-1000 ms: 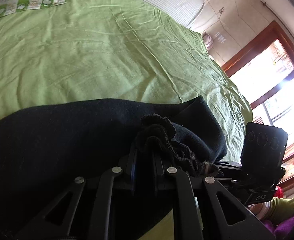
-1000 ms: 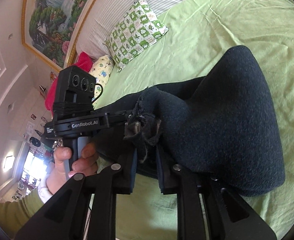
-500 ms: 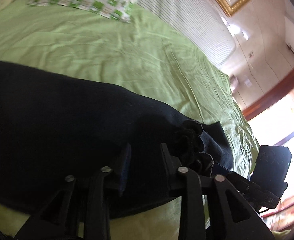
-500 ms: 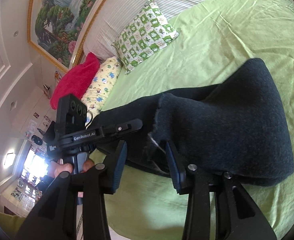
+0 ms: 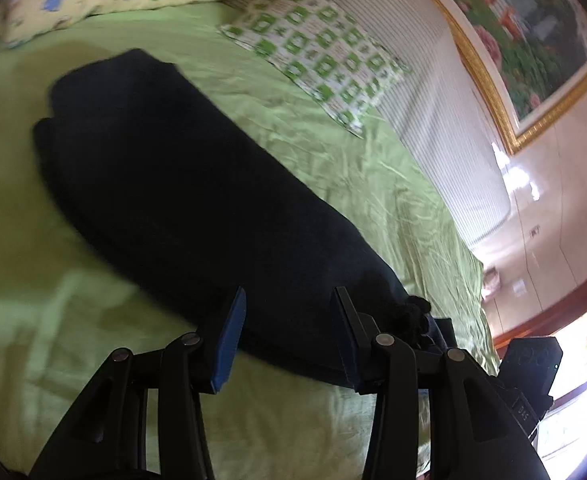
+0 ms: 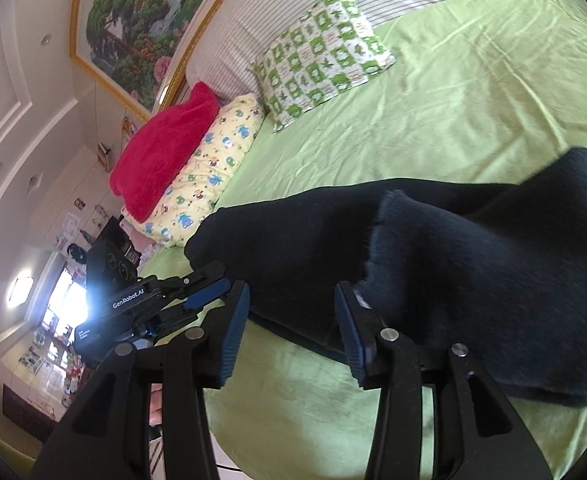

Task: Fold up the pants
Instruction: 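Lay the folded cuffs down and open both grippers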

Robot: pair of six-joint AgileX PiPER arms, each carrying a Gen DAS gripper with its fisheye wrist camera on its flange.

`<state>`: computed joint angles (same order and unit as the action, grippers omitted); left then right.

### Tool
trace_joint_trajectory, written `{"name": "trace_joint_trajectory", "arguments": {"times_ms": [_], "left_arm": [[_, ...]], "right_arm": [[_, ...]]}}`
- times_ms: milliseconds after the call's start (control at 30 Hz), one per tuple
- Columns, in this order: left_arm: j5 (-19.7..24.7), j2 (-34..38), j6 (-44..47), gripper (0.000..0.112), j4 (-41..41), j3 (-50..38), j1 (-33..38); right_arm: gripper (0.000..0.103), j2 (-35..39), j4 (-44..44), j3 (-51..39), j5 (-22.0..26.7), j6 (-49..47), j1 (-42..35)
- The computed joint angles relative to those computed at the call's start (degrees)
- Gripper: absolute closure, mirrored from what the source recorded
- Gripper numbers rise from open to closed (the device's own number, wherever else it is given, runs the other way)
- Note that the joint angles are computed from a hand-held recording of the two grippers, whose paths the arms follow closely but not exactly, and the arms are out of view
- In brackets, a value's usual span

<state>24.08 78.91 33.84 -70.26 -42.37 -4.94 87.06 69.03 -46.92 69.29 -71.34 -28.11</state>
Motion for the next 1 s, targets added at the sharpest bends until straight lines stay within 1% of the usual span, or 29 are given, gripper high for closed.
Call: {"name": "trace_joint_trajectory", "arguments": {"times_ms": [33, 167, 200, 300, 367, 467, 567, 600, 633, 667, 833, 933, 1000], "left_arm": [[0.40, -0.71, 0.08, 0.063, -0.33, 0.74, 1.19], [1.30, -2.64, -1.18, 0.063, -0.66, 2.89, 5.58], [1.08, -3.33, -2.75, 0.063, 0.80, 3.34, 6.59], [2.62, -4.22, -0.92, 0.063, -0.38, 4.77, 10.35], [3.01, -4.21, -1.28, 0.063, 0.43, 5.08, 11.87], [5.53, -4.25, 0.47, 0.063, -0.65, 5.89, 15.10], [5.37, -4.71, -0.36, 0.063, 0.04, 6.43, 16.55], [5.58, -4.83, 0.26, 0.060, -0.56, 6.75, 17.15], [5.71, -4.87, 0.34, 0.056, -0.78, 6.90, 17.86], [5.73, -4.89, 0.28, 0.054, -0.69, 7.00, 18.17], [5.37, -3.95, -3.55, 0.052, 2.65, 5.78, 19.08], [4.84, -2.89, -4.28, 0.052, 2.33, 5.20, 19.44], [4.82, -1.98, -3.32, 0.052, 0.78, 4.92, 19.91]], "right_arm": [[0.054, 0.05, 0.08, -0.36, -0.39, 0.30, 0.93], [0.053, 0.75, 0.21, -2.05, -1.63, 1.02, 4.31], [0.053, 0.92, 0.15, -2.46, -1.83, 1.18, 4.94], [0.053, 1.82, -0.37, -4.25, -3.00, 2.38, 7.78], [0.053, 2.52, -0.34, -5.42, -3.86, 3.10, 9.71], [0.053, 3.49, -0.55, -7.25, -4.87, 4.28, 12.34], [0.053, 4.54, -1.87, -9.65, -6.02, 5.94, 15.27], [0.053, 5.13, -2.34, -10.71, -6.20, 6.46, 16.27], [0.053, 5.76, -2.95, -12.05, -6.51, 7.24, 17.43], [0.053, 6.35, -3.45, -13.14, -6.66, 7.60, 18.28], [0.052, 10.27, -6.93, -21.36, -7.58, 11.85, 23.86], [0.048, 13.92, -9.79, -27.84, -7.76, 15.03, 27.18], [0.048, 16.61, -11.51, -32.28, -7.42, 17.25, 29.03]]}}
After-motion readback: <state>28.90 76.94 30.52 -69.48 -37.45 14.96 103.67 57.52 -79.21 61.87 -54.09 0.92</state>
